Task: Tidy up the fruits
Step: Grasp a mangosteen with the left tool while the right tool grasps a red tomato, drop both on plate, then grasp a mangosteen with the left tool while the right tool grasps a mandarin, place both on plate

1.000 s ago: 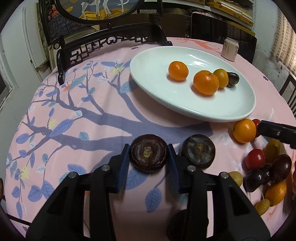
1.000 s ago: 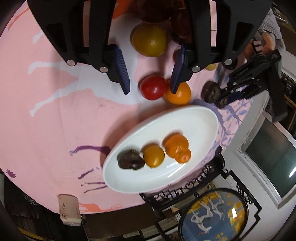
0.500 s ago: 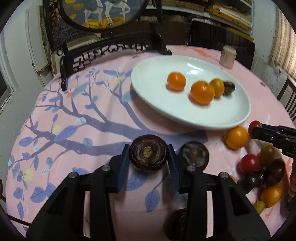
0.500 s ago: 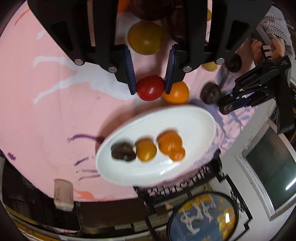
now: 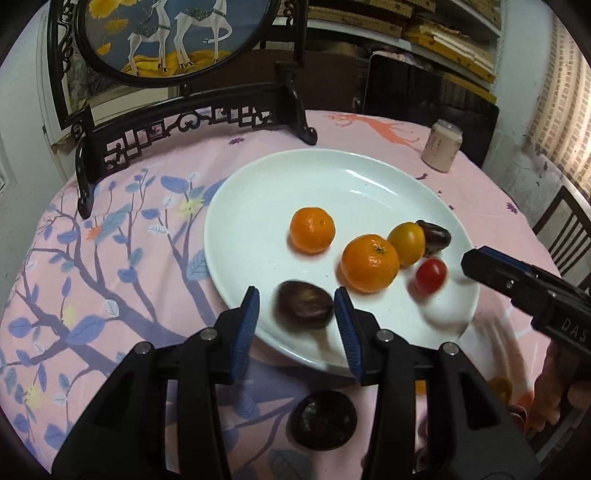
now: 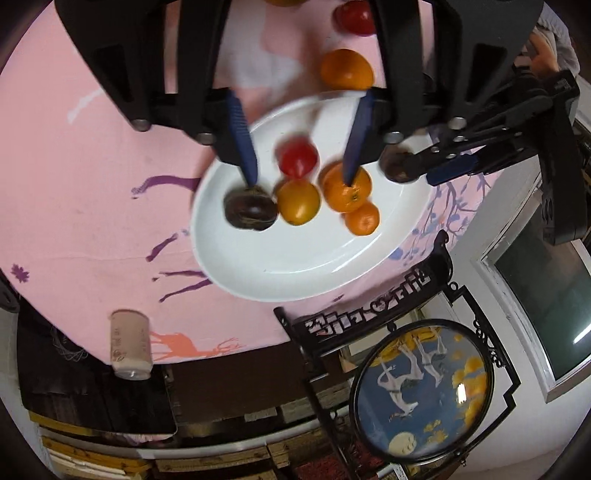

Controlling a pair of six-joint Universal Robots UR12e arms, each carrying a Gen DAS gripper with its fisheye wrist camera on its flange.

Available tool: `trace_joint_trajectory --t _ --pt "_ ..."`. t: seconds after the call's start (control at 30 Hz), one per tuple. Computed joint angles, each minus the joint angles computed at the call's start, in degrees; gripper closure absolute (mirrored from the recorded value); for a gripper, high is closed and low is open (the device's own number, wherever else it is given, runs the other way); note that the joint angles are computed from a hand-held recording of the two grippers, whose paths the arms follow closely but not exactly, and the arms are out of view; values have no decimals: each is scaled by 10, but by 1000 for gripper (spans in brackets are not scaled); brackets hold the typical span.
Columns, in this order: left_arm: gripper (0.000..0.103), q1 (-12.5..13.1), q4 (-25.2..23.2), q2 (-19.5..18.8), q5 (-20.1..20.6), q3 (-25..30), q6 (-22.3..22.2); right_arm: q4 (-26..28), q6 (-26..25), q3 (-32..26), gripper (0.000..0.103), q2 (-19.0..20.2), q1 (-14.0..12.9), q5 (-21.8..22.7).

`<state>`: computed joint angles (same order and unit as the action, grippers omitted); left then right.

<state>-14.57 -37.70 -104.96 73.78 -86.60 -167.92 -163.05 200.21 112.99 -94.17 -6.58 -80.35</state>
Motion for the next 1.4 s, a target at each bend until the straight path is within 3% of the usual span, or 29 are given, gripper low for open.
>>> trace_joint_trajectory --t 0.1,0.2,0.3,0.5,0.9,1.07,1.13,1.23,1.4 --pt "46 7 23 12 -9 -15 1 -31 18 14 53 -12 -6 1" --pt "46 8 34 25 -3 -34 22 -13 21 24 53 -24 -12 25" --pt "46 13 27 39 -7 -55 44 10 22 33 47 -35 -9 26" --pt "45 19 13 58 -32 -82 82 13 23 39 46 -41 -5 25" --pt "45 -7 -11 46 32 -78 126 42 -1 32 46 -40 0 39" --pt "43 -5 -17 42 29 -74 116 80 -34 21 46 -32 14 36" --pt "47 -4 -17 41 28 -72 111 96 -48 15 46 -27 21 30" --pt "62 -2 -30 40 9 -68 115 105 -61 10 46 -22 28 27" --pt "62 -3 -29 40 10 -67 117 128 -66 -5 46 -11 42 14"
